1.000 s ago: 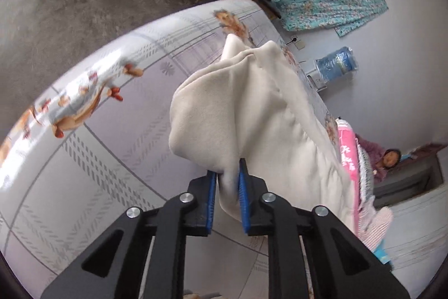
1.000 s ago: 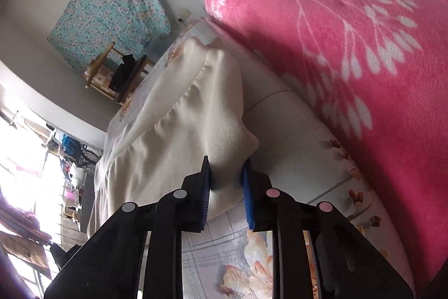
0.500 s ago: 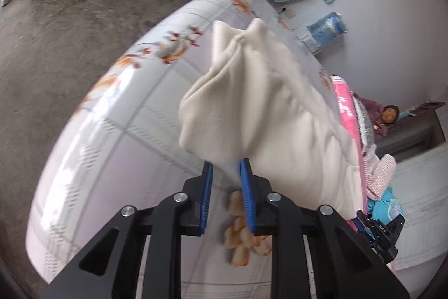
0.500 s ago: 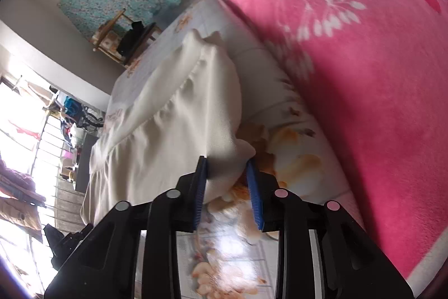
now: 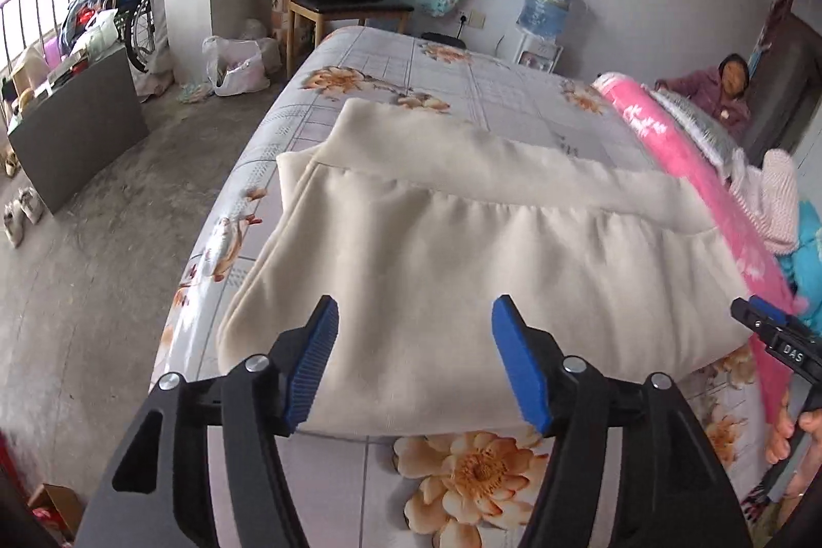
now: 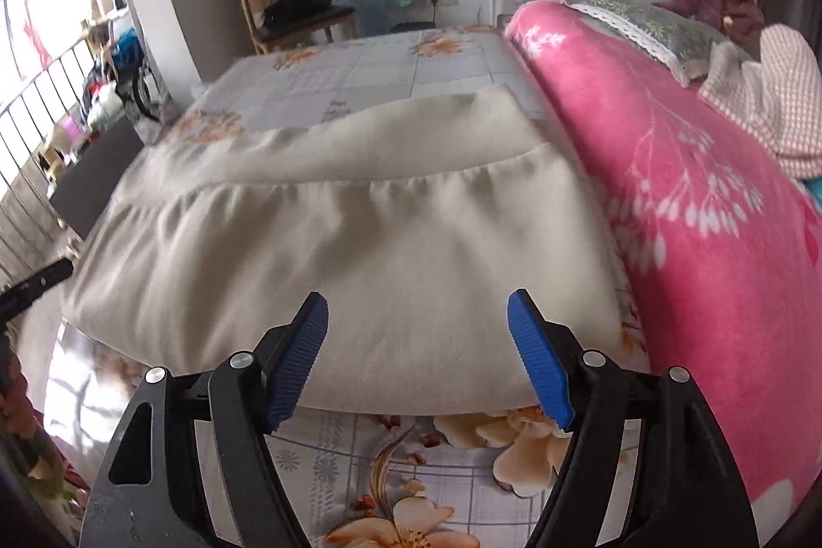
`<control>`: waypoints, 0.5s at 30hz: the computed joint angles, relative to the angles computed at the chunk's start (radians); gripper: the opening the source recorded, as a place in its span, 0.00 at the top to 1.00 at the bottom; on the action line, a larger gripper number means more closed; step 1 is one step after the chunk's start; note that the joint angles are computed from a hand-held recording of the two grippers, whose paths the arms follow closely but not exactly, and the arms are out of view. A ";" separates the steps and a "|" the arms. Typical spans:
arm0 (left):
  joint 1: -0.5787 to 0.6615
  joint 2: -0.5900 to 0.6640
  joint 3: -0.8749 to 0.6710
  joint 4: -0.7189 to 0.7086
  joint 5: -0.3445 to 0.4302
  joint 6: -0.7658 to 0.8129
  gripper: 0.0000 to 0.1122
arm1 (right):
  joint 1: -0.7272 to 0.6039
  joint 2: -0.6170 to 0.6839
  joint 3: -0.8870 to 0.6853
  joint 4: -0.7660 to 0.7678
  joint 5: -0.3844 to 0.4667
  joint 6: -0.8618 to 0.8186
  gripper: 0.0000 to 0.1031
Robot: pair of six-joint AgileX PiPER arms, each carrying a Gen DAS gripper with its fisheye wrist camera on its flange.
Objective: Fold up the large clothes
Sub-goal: 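Press and smooth the folded jacket flat with both tools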
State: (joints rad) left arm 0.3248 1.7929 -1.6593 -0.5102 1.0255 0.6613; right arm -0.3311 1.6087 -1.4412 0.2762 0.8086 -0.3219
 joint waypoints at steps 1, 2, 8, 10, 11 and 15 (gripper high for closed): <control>-0.033 0.020 0.006 0.073 -0.037 -0.052 0.44 | 0.029 0.018 0.012 -0.085 -0.025 0.038 0.30; -0.043 0.050 0.001 0.107 -0.047 -0.088 0.42 | 0.034 0.042 0.022 -0.131 -0.042 0.044 0.30; -0.011 0.064 -0.034 0.085 -0.018 -0.069 0.42 | -0.018 0.085 -0.094 -0.080 0.109 -0.009 0.29; -0.005 0.054 -0.057 0.041 -0.008 -0.066 0.39 | -0.014 0.072 -0.139 -0.033 0.138 -0.026 0.28; -0.007 0.053 -0.073 0.009 -0.002 -0.052 0.37 | -0.007 0.071 -0.164 -0.009 0.141 -0.035 0.28; -0.130 0.086 -0.148 0.083 -0.007 -0.072 0.34 | 0.083 0.109 -0.234 0.028 0.109 -0.048 0.25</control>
